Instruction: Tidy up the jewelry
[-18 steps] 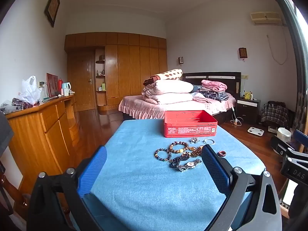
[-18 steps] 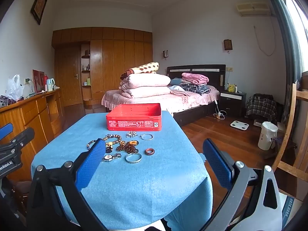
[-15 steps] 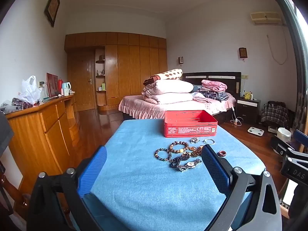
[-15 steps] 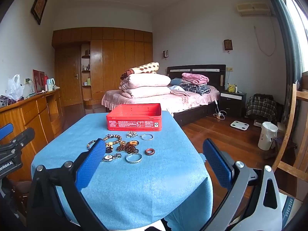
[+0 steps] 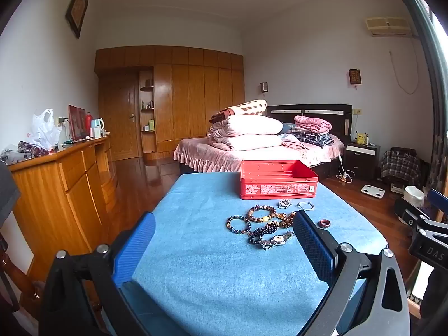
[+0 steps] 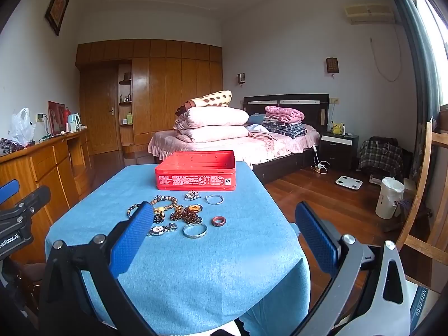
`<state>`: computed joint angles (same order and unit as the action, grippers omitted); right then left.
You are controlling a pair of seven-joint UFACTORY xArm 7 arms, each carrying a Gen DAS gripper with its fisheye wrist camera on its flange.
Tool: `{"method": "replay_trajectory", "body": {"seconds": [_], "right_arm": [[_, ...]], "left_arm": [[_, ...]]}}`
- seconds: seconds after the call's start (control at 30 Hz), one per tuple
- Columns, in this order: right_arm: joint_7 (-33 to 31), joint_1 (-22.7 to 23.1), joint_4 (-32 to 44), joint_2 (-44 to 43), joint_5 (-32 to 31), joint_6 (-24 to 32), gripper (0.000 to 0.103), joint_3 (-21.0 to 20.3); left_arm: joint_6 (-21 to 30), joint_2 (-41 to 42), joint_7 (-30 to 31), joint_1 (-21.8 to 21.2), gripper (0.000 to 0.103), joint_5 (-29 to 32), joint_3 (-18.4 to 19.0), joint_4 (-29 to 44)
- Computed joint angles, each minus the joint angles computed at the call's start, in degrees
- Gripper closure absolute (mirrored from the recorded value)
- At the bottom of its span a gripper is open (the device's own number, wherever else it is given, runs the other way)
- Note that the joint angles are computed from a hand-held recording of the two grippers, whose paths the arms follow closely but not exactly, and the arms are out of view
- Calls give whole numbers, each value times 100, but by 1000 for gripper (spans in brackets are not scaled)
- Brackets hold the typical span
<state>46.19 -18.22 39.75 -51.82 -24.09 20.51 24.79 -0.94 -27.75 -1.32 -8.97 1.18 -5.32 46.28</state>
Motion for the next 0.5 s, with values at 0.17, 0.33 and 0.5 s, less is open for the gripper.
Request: {"method": "replay_trajectory", "body": {"seconds": [0.17,0.33,0.5], "right_arm": [[12,8,4,-4,-6,25,5,-3],[15,21,3,0,-15,26,5,-13],[32,-4,80,63,-29,42,5,9]], "left_arm": [[-36,28,31,-38,6,-4,51,-9],[-39,30,27,-15,6,1,34,-10],[-30,29,25,-18,6,-2,33,-6]]}}
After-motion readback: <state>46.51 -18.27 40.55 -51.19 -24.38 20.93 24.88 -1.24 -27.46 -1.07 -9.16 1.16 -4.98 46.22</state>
